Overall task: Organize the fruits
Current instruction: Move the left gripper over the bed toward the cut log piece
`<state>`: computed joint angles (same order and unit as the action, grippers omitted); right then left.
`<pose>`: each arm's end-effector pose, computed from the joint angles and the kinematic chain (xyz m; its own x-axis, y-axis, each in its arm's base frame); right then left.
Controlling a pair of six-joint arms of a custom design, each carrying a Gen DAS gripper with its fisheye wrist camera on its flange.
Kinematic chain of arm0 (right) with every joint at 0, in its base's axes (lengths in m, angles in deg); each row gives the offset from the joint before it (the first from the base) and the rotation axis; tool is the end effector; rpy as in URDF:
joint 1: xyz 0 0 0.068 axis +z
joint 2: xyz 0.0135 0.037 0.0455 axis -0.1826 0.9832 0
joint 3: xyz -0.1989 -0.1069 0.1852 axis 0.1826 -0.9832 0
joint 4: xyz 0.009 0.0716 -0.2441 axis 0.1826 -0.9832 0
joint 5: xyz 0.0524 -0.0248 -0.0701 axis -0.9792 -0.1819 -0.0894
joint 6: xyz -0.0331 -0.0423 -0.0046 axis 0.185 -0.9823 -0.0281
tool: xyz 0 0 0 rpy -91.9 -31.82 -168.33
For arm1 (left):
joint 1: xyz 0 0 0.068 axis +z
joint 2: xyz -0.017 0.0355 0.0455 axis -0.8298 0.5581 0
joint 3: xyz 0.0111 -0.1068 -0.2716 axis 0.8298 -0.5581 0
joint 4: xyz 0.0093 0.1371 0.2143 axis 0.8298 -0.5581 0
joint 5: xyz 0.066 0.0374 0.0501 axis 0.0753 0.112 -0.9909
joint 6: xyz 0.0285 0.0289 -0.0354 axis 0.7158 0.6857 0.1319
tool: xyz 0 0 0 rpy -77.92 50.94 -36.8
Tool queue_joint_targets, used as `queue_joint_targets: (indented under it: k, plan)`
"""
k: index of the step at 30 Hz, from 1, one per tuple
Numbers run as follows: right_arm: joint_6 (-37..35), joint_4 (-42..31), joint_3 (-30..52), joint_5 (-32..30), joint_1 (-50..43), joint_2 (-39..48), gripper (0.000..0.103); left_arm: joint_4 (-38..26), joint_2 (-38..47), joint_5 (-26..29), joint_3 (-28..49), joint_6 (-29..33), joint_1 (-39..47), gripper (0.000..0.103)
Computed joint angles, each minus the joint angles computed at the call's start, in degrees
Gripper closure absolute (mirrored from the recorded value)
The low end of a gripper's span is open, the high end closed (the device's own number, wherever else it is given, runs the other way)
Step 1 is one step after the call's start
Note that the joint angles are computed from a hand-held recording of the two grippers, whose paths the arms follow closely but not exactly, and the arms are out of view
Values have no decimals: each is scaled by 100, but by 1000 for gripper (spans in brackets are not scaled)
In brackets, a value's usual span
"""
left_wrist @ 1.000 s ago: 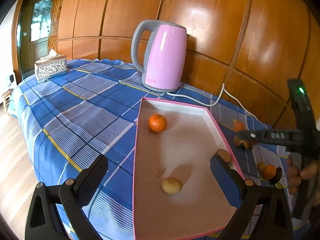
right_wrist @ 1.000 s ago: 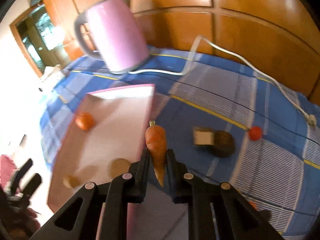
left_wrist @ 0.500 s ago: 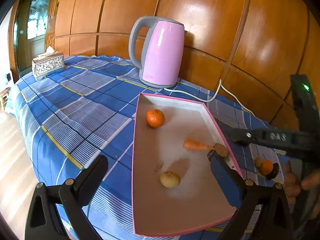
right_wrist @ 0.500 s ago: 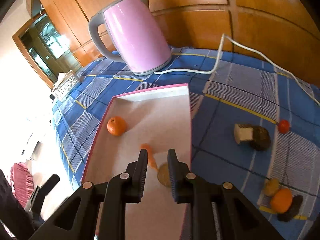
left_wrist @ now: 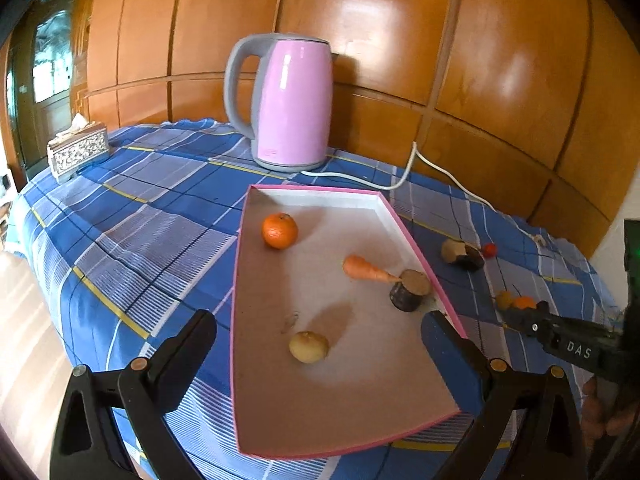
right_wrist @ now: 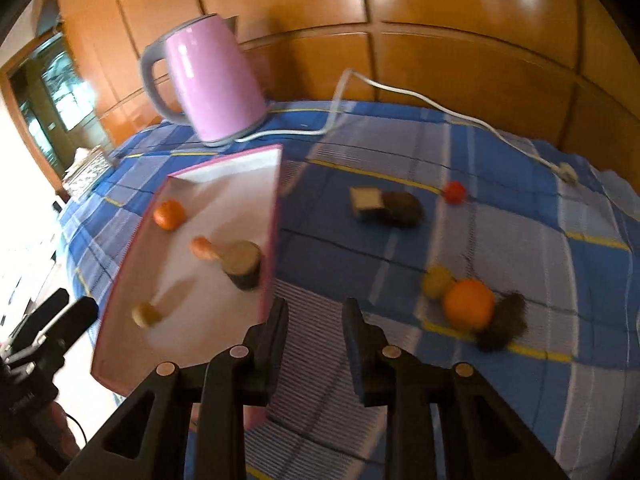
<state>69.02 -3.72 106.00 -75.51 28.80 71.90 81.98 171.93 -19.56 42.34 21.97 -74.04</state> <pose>0.2738 0.2139 0.0972 -0.8084 0.0066 -0.5886 -0.1045 0.9824 0.1545 0.2266 -0.0687 0.0957 -0.6454 -0.1149 -0.7551 0.0123 0.9869 -0.1606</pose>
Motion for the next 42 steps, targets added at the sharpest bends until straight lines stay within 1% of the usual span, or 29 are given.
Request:
queue_joint_targets:
  k: [9, 13, 15, 17, 23, 25, 26, 32, 38, 39, 41, 42]
  plan:
    - [602, 475, -1157, 354, -179, -361, 74, -298, -46, -208, 150, 13, -477, 0]
    - [802, 624, -1526, 484, -274, -434, 74, -445, -37, -293, 243, 22, -695, 0]
    - [885, 656, -1670, 614, -295, -456, 74, -586, -33, -233, 329, 40, -759, 0]
    - [996, 721, -1863, 757, -330, -479, 74, -701, -24, -329, 413, 20, -871, 0]
    - [1391, 823, -2303, 1036, -484, -482, 74, -1140, 41, -216, 775, 73, -1138, 0]
    - [1453, 838, -2419, 1188, -509, -436, 70, -1285, 121, -182, 931, 111, -1248, 0]
    - [1486, 833, -2457, 1273, -499, -412, 70, -1349, 153, -148, 995, 117, -1277, 0]
    - [1499, 1016, -2698, 1750, -400, -289, 69, -1838, 347, 238, 1507, 47, -1342, 3]
    - [1468, 1403, -2830, 1802, -435, -167, 68, -2458, 583, 526, 2198, 280, -1406, 17]
    - [1480, 1413, -2832, 1811, -418, -168, 67, -2607, 654, 606, 2385, 342, -1406, 22]
    - [1481, 1549, -2892, 1806, -418, -150, 65, -2927, 817, 668, 2765, 450, -1408, 28]
    - [1477, 1612, -2918, 1794, -431, -144, 64, -3135, 939, 691, 3017, 478, -1401, 34]
